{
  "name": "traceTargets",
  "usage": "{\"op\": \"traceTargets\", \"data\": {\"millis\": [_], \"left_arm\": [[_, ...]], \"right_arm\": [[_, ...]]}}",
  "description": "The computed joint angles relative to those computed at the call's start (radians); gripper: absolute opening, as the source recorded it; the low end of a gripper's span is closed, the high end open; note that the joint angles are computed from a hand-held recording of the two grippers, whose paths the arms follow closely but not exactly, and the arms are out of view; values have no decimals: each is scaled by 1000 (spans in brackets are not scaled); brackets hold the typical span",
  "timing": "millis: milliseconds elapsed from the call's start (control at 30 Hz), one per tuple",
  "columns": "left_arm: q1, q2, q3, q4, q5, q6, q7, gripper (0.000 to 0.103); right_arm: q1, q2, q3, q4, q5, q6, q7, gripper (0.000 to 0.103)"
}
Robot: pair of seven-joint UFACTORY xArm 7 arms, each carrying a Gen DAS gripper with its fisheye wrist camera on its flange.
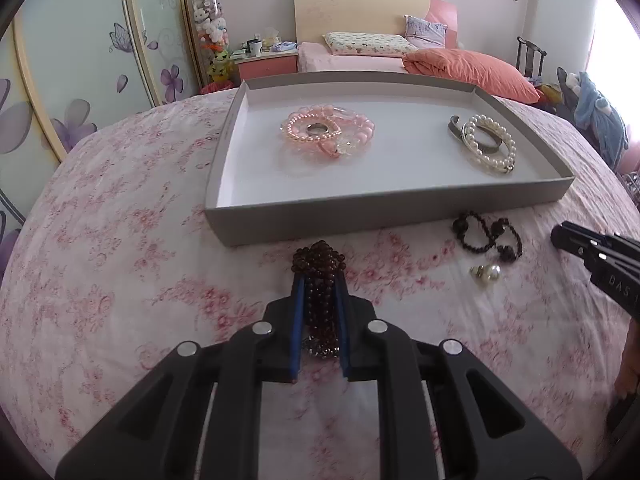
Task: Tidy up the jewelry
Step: 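Lift the pendant and red bead bracelet and carry both over the tray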
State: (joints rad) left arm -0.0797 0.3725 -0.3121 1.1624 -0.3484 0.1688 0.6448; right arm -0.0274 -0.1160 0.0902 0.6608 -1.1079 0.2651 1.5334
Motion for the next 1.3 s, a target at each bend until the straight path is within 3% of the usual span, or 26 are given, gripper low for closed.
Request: {"op": "traceTargets", "data": {"millis": [267, 300, 333, 533, 800, 1300], "left_arm": [[2, 0, 1, -7, 10, -14, -19, 27], [14, -1, -11, -7, 2, -10, -10, 25], [20, 0, -17, -6, -4, -8, -4, 16], [31, -6, -23, -3, -34, 1, 4, 15], [80, -40, -64, -30, -138, -22, 67, 14], [189, -111, -233, -89, -453, -161, 363, 14]], "right_arm": [[4, 1, 0, 0, 0, 0, -2, 15], [3, -3, -1, -4, 0, -2, -2, 15], [2, -3, -1, -4, -1, -3, -1, 15], [-11, -9, -2, -12, -34, -35, 35, 14], [-13, -49, 27, -6, -214, -27, 181, 14], [51, -119, 33, 14, -431, 54, 365, 14]]}}
